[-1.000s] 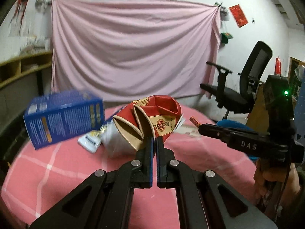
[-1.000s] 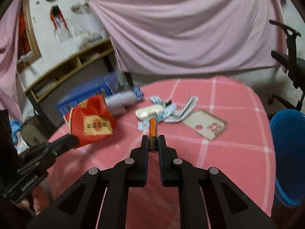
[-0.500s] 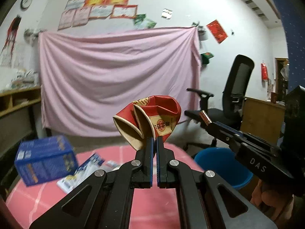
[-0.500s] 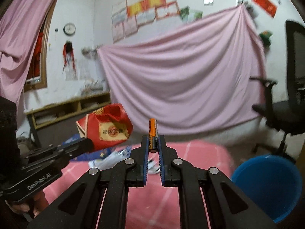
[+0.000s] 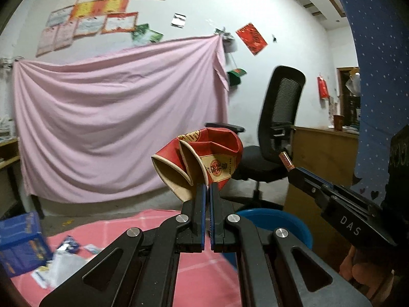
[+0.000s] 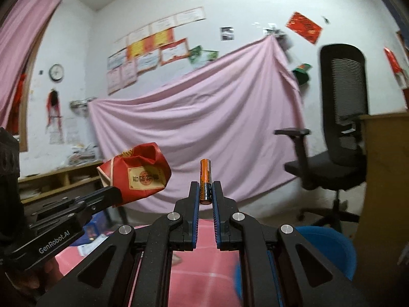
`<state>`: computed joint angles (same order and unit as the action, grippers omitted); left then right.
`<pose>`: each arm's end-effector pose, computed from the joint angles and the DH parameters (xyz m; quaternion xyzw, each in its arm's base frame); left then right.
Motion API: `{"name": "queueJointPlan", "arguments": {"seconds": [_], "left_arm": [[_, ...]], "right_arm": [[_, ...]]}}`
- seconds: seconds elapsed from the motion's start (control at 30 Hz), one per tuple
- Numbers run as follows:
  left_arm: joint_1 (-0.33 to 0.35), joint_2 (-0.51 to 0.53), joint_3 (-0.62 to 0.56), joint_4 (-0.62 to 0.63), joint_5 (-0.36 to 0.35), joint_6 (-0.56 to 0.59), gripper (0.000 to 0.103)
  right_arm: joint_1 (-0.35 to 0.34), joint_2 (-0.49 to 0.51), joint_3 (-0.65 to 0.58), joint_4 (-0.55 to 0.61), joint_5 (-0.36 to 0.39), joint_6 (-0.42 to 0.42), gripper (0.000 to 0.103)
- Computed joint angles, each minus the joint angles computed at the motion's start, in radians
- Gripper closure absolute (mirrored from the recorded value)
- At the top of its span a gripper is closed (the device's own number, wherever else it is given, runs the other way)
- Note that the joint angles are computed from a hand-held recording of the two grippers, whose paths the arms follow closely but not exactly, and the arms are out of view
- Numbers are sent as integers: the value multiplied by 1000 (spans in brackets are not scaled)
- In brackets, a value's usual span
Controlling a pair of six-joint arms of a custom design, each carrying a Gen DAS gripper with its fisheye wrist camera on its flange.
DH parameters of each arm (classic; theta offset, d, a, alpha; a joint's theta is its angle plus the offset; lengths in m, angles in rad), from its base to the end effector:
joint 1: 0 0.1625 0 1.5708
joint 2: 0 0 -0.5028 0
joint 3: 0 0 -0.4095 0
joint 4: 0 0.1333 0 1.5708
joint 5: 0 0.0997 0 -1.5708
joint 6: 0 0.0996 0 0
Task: Collect trash
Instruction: 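Carry both items over the blue bucket and open both tools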
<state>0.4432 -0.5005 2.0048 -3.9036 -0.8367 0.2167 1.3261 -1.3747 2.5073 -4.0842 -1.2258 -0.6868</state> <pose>-0.4474 -0.4338 0.0187 0.4190 0.7585 -0.4819 0.1298 0.0693 -0.4117 0.3651 0.2732 -0.7171 0.6200 0.1635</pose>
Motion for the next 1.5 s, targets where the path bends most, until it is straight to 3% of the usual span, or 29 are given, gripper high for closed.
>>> {"name": "queueJointPlan", "arguments": {"seconds": [0.23,0.57,0.8,1.13,1.5], "left_arm": [[21,54,-106,169,-81,-80,102],[60,80,-208,431,-143,-223,102],[81,84,-256,600,-153,-312,102],[105,75,-284,744,-190,-398,102],[119,59,-279,805,-176,-458,101]], "right_arm": [[-101,-61,-17,50,-14,55,95],[-174,-107,-56,193,-79,124,95],[-187,-110,-80,279,-131,153,95],[-193,-107,-114,396,-175,193,95],[-186,-101,-141,475,-237,208,94]]}}
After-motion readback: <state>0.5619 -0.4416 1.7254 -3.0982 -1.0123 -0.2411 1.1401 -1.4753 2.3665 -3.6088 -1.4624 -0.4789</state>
